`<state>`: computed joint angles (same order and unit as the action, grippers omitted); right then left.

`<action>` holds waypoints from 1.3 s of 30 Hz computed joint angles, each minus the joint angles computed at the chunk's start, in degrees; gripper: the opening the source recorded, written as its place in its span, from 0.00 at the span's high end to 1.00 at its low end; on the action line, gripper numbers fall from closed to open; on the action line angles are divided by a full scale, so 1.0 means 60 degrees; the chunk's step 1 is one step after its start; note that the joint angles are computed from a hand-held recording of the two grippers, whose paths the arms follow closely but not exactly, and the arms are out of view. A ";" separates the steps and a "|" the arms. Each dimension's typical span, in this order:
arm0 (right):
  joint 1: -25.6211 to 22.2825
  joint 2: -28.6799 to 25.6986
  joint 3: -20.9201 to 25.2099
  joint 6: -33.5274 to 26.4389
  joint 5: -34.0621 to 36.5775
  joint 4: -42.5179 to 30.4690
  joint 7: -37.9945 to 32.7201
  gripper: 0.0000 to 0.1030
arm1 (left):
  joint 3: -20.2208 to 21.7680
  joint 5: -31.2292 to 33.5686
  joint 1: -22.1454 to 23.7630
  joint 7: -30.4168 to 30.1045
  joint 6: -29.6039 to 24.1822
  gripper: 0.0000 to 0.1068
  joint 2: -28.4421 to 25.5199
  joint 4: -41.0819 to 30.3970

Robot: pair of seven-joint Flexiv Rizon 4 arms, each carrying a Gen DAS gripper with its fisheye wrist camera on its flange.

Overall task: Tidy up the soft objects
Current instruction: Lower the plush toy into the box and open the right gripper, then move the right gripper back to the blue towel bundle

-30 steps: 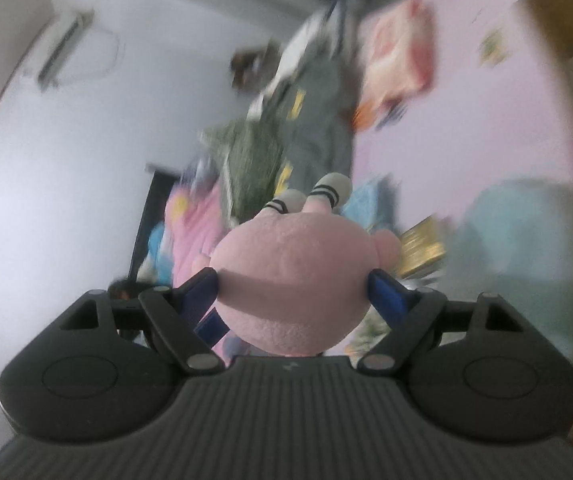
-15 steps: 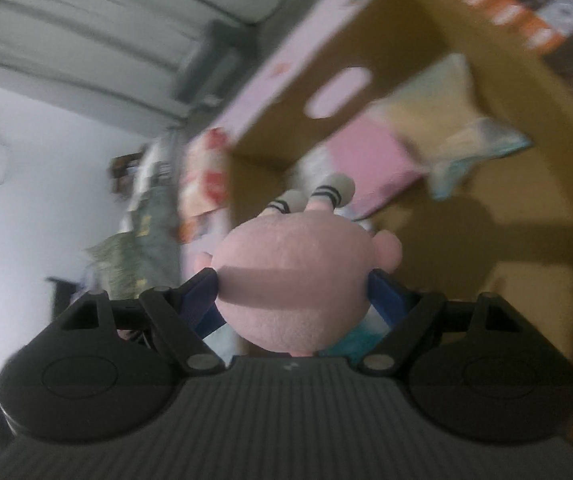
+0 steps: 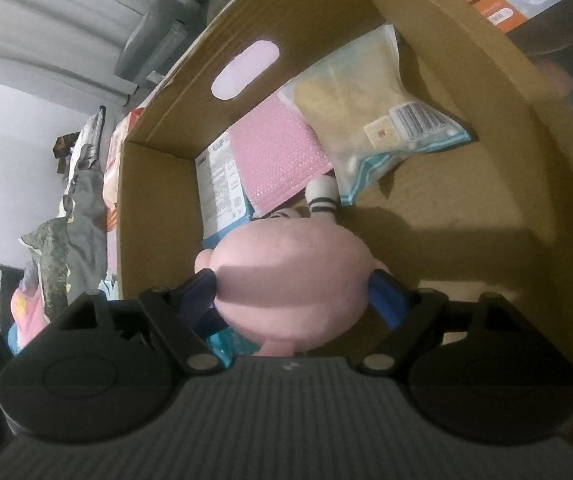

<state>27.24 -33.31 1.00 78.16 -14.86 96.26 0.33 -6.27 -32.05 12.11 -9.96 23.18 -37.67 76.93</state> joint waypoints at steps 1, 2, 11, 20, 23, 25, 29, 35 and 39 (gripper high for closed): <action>-0.0036 0.0066 0.0054 0.0007 0.0075 0.0064 0.0021 0.18 | 0.0000 0.0002 -0.0005 -0.0028 -0.0003 0.34 -0.0033 -0.0063; -0.0059 0.0054 0.0109 0.0075 0.0165 0.0074 0.0067 0.18 | 0.0000 -0.0017 0.0038 -0.0016 -0.0052 0.34 -0.0011 -0.0083; 0.1273 0.0687 -0.1651 0.0505 -0.0903 0.0990 0.1856 0.18 | -0.0041 -0.0705 0.0611 0.0147 -0.0437 0.32 0.0209 -0.0340; 0.1698 0.0538 -0.2641 -0.0137 -0.3219 0.0618 0.3351 0.18 | 0.0028 -0.1600 0.1356 0.0077 -0.0480 0.32 0.0206 -0.0631; 0.1253 0.0234 -0.2101 -0.0472 -0.3318 0.0093 0.3251 0.19 | 0.0060 -0.1801 0.1639 -0.0091 -0.0374 0.32 0.0032 -0.0837; 0.0920 0.0043 -0.1583 -0.0564 -0.3101 -0.0204 0.3025 0.19 | 0.0095 -0.1883 0.1839 -0.0241 -0.0236 0.32 -0.0135 -0.0993; 0.0634 -0.0151 -0.0792 -0.1439 -0.2604 -0.0695 0.2303 0.18 | 0.0118 -0.1855 0.2171 -0.0714 -0.0031 0.32 -0.0618 -0.1488; 0.0754 -0.0043 -0.0876 -0.1563 -0.2515 -0.0653 0.2634 0.18 | -0.0028 -0.1651 0.2634 -0.1809 -0.0061 0.32 -0.1440 -0.2607; 0.0957 0.0174 -0.1147 -0.1790 -0.2967 -0.0613 0.3051 0.18 | -0.0221 -0.1850 0.2986 -0.1977 0.0295 0.32 -0.1657 -0.2877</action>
